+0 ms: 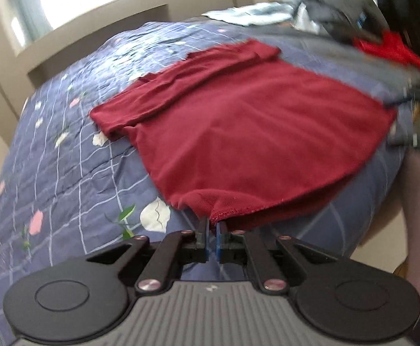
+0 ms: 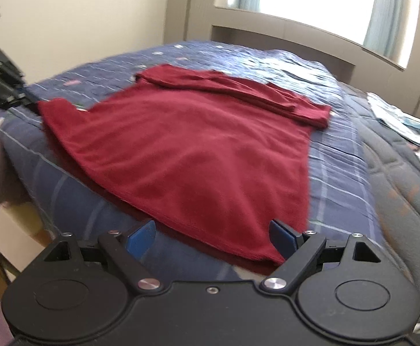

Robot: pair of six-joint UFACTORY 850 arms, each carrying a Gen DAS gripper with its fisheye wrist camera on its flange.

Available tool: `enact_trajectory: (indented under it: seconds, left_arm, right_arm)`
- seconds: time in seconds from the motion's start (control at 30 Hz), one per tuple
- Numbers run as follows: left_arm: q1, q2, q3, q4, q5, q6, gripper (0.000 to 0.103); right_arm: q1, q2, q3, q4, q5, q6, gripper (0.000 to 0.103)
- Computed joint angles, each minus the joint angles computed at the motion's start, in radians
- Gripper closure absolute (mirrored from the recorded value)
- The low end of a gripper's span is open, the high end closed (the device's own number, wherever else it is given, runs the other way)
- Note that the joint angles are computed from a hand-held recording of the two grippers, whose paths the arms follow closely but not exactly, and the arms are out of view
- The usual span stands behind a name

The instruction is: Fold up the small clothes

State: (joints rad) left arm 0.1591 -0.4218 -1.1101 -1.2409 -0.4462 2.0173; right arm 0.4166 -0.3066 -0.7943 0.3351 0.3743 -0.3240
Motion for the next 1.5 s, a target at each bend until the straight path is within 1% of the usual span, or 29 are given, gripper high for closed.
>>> enact_trajectory:
  seconds: [0.03,0.13,0.2,0.3,0.43,0.5,0.57,0.63,0.67,0.7,0.73,0.8,0.83,0.87,0.9,0.93,0.97,1.0,1.07,1.1,1.13,1.2,1.27,1.33,1.43,1.5]
  left_arm:
    - [0.001,-0.004,-0.013,0.03,-0.011,-0.054,0.099]
    - [0.001,-0.016,-0.051,0.131,-0.042,-0.212,0.1]
    - [0.002,-0.021,-0.063,0.165,-0.052,-0.268,0.1]
    - [0.007,-0.026,-0.076,0.194,-0.069,-0.325,0.1]
    - [0.009,-0.042,-0.099,0.226,-0.086,-0.402,0.1]
    - [0.006,-0.043,-0.102,0.222,-0.087,-0.407,0.1]
    - [0.005,-0.045,-0.106,0.222,-0.089,-0.416,0.1]
    - [0.005,-0.049,-0.112,0.221,-0.098,-0.428,0.1]
    - [0.006,-0.052,-0.116,0.22,-0.105,-0.438,0.1]
    - [0.007,-0.057,-0.121,0.222,-0.113,-0.448,0.1]
    - [0.009,-0.062,-0.127,0.226,-0.125,-0.462,0.1]
    - [0.012,-0.072,-0.138,0.24,-0.142,-0.492,0.1]
    - [0.014,-0.074,-0.141,0.245,-0.149,-0.502,0.099]
    - [0.016,-0.074,-0.14,0.246,-0.153,-0.505,0.099]
    - [0.018,-0.073,-0.139,0.241,-0.16,-0.497,0.099]
    - [0.024,-0.072,-0.136,0.227,-0.171,-0.472,0.098]
    - [0.029,-0.071,-0.132,0.211,-0.179,-0.45,0.097]
    - [0.033,-0.066,-0.123,0.196,-0.174,-0.427,0.092]
    - [0.038,-0.051,-0.101,0.17,-0.147,-0.387,0.063]
    - [0.042,-0.043,-0.089,0.154,-0.138,-0.361,0.036]
    - [0.049,-0.032,-0.068,0.111,-0.121,-0.303,0.027]
    - [0.057,-0.016,-0.036,0.045,-0.097,-0.188,0.027]
    - [0.058,-0.01,-0.018,0.027,-0.073,-0.111,0.026]
    - [0.055,-0.008,0.0,-0.019,-0.047,-0.016,0.02]
    - [0.047,-0.018,0.015,-0.064,-0.03,0.097,0.019]
    - [0.036,-0.026,0.03,-0.12,-0.009,0.173,0.019]
  right_arm:
    - [0.004,-0.005,-0.006,-0.053,0.001,0.041,0.016]
    - [0.022,-0.032,-0.037,-0.102,0.0,0.069,0.016]
    - [0.03,-0.055,-0.06,-0.157,0.0,0.114,0.016]
    - [0.037,-0.085,-0.09,-0.25,-0.003,0.196,0.016]
    - [0.049,-0.13,-0.138,-0.38,0.016,0.33,0.016]
    - [0.056,-0.157,-0.171,-0.456,0.023,0.395,0.019]
    - [0.068,-0.183,-0.206,-0.516,0.015,0.426,0.02]
    - [0.086,-0.207,-0.233,-0.496,0.018,0.377,0.021]
    - [0.089,-0.215,-0.242,-0.512,0.027,0.381,0.026]
    - [0.09,-0.222,-0.252,-0.531,0.027,0.396,0.034]
    - [0.094,-0.228,-0.263,-0.537,0.027,0.405,0.037]
    - [0.103,-0.237,-0.277,-0.521,0.044,0.388,0.05]
    - [0.108,-0.241,-0.286,-0.528,0.048,0.387,0.054]
    - [0.11,-0.244,-0.294,-0.538,0.045,0.39,0.065]
    - [0.111,-0.253,-0.309,-0.561,0.038,0.404,0.082]
    - [0.112,-0.255,-0.316,-0.575,0.031,0.416,0.094]
    - [0.114,-0.256,-0.322,-0.579,0.027,0.424,0.099]
    - [0.112,-0.257,-0.325,-0.609,0.024,0.461,0.099]
    - [0.1,-0.255,-0.33,-0.69,0.021,0.574,0.099]
    - [0.093,-0.252,-0.33,-0.723,0.023,0.631,0.099]
    - [0.085,-0.25,-0.332,-0.763,0.025,0.694,0.1]
    - [0.071,-0.248,-0.338,-0.838,0.028,0.802,0.1]
    - [0.061,-0.247,-0.345,-0.894,0.028,0.884,0.1]
    - [0.053,-0.25,-0.355,-0.935,0.024,0.941,0.1]
    - [0.048,-0.253,-0.367,-0.973,0.014,0.999,0.099]
    - [0.043,-0.258,-0.38,-1.032,0.006,1.083,0.099]
